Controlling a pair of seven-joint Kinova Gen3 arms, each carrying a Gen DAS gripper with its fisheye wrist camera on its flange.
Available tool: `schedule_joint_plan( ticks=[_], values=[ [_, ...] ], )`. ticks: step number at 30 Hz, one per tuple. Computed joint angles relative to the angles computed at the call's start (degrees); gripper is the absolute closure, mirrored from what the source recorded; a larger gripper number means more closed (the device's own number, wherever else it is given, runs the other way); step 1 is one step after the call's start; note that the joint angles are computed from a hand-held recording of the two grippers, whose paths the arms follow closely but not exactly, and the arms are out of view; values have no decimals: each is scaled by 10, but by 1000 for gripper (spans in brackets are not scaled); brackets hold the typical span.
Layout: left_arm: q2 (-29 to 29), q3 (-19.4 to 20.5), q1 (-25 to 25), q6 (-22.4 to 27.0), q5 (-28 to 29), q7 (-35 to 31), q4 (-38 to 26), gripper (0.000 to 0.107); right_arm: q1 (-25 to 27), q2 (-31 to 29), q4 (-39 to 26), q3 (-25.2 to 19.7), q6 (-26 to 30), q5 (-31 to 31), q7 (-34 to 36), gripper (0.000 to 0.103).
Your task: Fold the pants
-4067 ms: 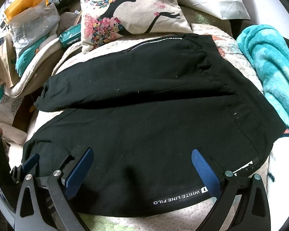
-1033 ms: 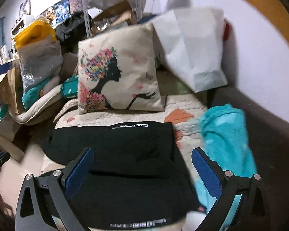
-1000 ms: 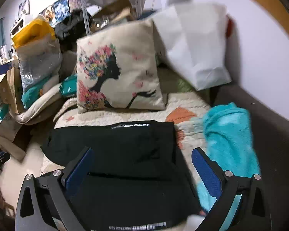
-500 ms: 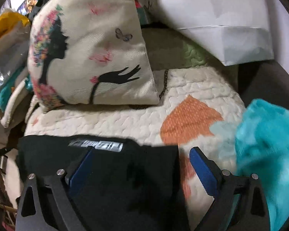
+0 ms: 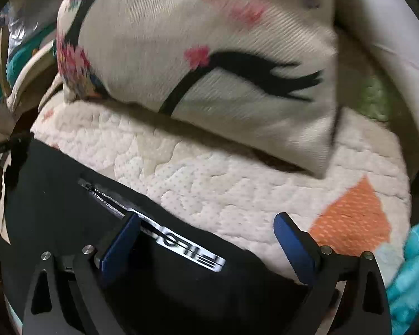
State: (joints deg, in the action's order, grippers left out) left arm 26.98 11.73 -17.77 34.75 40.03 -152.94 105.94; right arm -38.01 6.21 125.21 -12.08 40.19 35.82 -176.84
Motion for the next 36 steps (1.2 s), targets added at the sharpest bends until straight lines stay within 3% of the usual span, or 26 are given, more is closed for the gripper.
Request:
schedule_joint_plan(
  ticks=[2,4,5,6,7,9,13,21,25,29,36],
  values=[
    [2,3,-13,24,3,-9,-3,31,-19,9,-2,4,7,21,-18,3],
    [-5,7,-23,24,14,-37,5,61,-19,10,-1,-3,5,34,-30,8],
    [-12,13,-31,27,18,-56,11,74,-21,5,1,-4,2,36,-27,20],
    [-15,8,-30,35,22,-65,12,87,-24,2,0,-7,7,39,-29,41],
    [-19,8,-31,44,20,-66,14,93,-30,-1,1,-2,8,36,-25,50],
    [-35,-5,-16,36,24,-77,25,94,-11,-21,10,-17,-14,18,-14,99],
    [-62,-12,-9,29,42,-101,45,95,-16,-31,0,-28,11,-1,-7,100],
    [-94,-55,-21,93,83,-151,49,95,-30,-67,-5,-62,60,7,-56,101],
    [-117,-76,-46,140,109,-194,66,95,-39,-77,-14,-83,74,23,-87,101],
    [-158,-110,-61,193,128,-241,93,95,-67,-103,-26,-126,125,13,-123,101],
    [-253,-201,-92,313,91,-282,138,95,-145,-103,-66,-209,233,-24,-226,101]
  ],
)
